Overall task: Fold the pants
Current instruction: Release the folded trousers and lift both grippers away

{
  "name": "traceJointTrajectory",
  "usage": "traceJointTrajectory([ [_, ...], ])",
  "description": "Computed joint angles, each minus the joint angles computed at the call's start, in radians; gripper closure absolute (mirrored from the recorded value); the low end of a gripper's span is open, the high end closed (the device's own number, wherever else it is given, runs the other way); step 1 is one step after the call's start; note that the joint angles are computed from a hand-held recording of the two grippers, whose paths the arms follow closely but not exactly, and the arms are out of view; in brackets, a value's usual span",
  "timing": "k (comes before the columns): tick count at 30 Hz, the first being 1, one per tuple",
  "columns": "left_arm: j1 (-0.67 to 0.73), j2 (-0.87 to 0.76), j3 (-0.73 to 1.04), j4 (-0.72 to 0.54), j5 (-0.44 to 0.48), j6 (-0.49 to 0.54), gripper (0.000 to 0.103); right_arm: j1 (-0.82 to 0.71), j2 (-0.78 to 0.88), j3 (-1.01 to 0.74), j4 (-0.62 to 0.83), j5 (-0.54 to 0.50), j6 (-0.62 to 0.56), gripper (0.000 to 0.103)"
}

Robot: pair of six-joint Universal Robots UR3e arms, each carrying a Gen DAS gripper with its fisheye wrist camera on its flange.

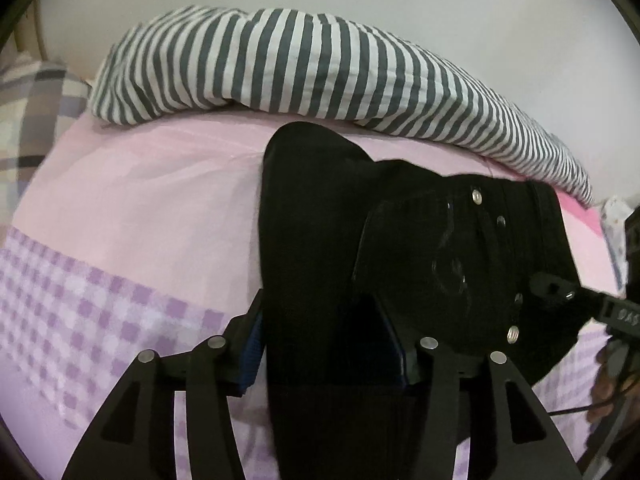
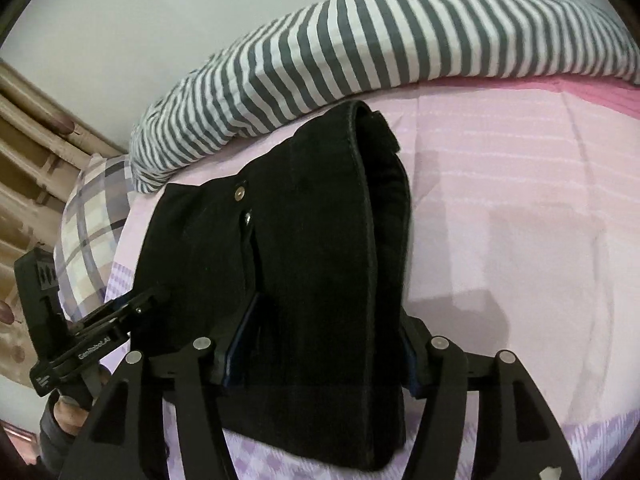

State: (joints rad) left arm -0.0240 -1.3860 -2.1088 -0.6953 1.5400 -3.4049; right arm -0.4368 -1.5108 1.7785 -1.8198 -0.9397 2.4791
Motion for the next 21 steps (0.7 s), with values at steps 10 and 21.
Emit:
traceJointTrajectory([
  [10, -0.161, 0.169, -0.076, -0.094, 0.177, -0.144, 0.050, -0.143, -0.229, 0.221, -0.016, -0.047, -0.133, 0.037],
  [21, -0.439, 0.198, 0.007, -0.251, 0.446, -0.362, 0.035, -0.068, -0.337, 0.331, -0.190, -0.103, -0.020, 0.033],
])
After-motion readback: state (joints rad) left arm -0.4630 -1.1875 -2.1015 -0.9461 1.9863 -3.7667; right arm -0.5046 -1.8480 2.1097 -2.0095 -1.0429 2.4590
